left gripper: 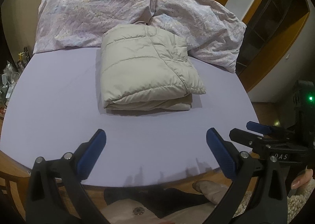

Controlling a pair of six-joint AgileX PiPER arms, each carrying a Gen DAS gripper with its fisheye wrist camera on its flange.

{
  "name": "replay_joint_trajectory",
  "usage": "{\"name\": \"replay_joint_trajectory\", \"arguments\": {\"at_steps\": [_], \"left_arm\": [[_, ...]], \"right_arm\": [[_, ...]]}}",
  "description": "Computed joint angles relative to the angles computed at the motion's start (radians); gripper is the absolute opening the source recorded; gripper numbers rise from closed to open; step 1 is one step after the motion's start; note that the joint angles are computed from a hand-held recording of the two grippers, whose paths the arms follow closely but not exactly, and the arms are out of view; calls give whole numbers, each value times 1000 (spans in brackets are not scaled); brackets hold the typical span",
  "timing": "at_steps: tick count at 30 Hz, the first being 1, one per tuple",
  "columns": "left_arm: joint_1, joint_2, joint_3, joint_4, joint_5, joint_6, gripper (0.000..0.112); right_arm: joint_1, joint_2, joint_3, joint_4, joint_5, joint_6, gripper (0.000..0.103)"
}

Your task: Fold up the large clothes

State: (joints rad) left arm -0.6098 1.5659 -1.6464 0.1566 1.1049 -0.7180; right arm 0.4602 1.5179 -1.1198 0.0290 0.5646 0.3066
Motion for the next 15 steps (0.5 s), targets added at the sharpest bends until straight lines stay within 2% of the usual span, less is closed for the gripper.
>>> {"name": "replay_joint_trajectory", "arguments": {"at_steps": [15], "left_arm": [[7, -18, 33, -20, -13, -17, 101]], "right_arm": [[9, -7, 17, 8, -28, -7, 98]]}}
